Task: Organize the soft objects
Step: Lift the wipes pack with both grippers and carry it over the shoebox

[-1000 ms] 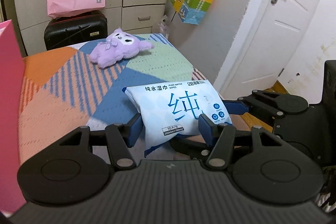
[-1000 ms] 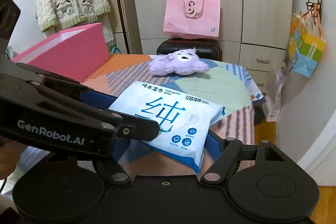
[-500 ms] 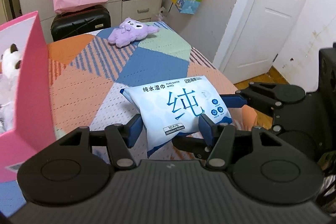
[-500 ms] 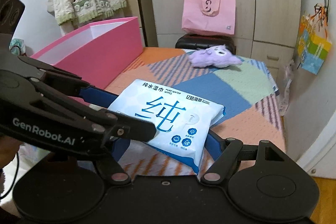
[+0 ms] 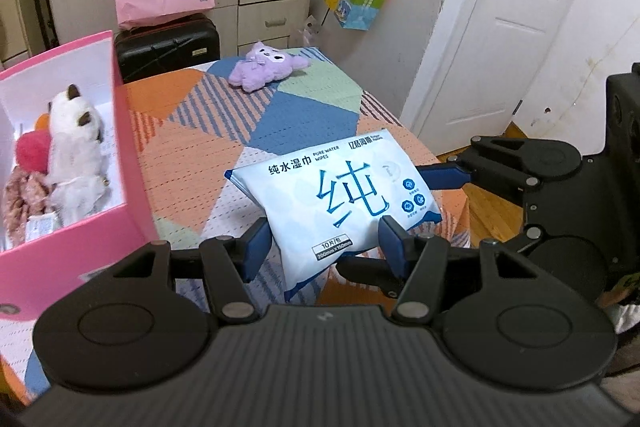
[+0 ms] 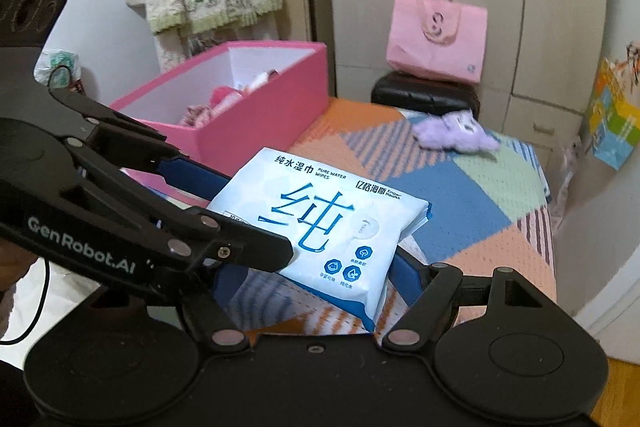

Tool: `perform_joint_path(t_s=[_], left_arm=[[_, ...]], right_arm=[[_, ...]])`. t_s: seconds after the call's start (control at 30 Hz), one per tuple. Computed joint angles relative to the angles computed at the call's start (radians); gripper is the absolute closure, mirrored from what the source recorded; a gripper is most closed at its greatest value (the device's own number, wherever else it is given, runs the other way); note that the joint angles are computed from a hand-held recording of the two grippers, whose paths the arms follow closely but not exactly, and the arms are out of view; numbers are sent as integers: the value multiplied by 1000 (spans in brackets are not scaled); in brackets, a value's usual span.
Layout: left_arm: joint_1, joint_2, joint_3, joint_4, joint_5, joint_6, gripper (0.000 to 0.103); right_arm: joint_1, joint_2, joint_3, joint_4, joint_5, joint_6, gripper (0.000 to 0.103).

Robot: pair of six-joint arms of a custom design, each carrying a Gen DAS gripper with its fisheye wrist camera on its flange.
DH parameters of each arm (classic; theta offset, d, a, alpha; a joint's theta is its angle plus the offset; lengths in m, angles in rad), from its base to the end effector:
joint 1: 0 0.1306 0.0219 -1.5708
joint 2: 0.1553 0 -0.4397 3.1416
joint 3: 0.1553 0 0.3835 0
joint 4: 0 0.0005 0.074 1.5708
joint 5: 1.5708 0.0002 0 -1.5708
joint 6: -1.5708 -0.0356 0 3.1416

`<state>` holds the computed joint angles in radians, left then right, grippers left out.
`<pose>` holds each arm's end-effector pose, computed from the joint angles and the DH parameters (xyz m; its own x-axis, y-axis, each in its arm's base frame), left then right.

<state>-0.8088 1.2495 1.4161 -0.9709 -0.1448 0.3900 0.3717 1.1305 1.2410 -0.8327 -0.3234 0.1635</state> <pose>0.2816 -0.2884 0.5490 -0.7059 0.1948 -0.6810 0.4092 0.8969 -0.1676 0.3316 0.1409 0.5235 -0.5155 -0.3666 -0.7745 -0.6592 0.7471 0.0851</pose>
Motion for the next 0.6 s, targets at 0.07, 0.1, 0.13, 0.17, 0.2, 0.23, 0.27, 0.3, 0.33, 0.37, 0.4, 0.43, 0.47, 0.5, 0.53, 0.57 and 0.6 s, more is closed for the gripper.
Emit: perform_joint_path(t_s=[0.07,0.1,0.13,0.17,0.2,0.23,0.27,0.3,0.33,0.37,0.4,0.43,0.47,0.5,0.53,0.57,0.6], left_arm=[[2,-14,1,-14,-6,0,46],[2,-25,-2,-21,-14,1,46],[4,-31,-2,-25,-18,-1,46],[5,-42,-4,-31,-25,-2,46],[7,-51,-5,-35,-31,0,46],[10,-63,-7,-38,-38,-2,46],[13,-71,-8,-39,-43,-3,46],[16,-82,-10,-41,-50,-3,46],[21,-93,-10,-43,-61,-8,46],[26,-98,-7,-44,-68,-12,46],[34,-105,-4,-46,-79,-16,46],[44,-111,0,-48,-89,-17,46],[55,-116,4,-50,-95,-18,46],[69,-122,9,-51,-104,-22,46],[78,-125,12,-50,-110,-26,46],[93,-129,15,-46,-111,-34,46],[111,-134,16,-40,-110,-43,46]], right_arm=[[16,-4,12,-11,4,10,23],[25,-5,18,-17,5,16,23],[31,-6,23,-18,2,21,23],[39,-5,30,-21,-1,27,22],[46,-3,38,-24,-4,31,22],[54,-1,45,-26,-6,35,22],[62,1,53,-25,-7,39,22],[72,4,62,-22,-5,45,22],[81,7,71,-17,-4,54,22],[90,11,80,-11,-2,60,22],[101,18,92,-5,2,63,22],[112,25,104,4,4,68,22],[121,32,116,16,4,73,22],[128,40,128,26,1,76,21],[136,50,141,35,0,79,21],[144,62,155,45,1,82,21],[150,76,171,56,0,81,21]])
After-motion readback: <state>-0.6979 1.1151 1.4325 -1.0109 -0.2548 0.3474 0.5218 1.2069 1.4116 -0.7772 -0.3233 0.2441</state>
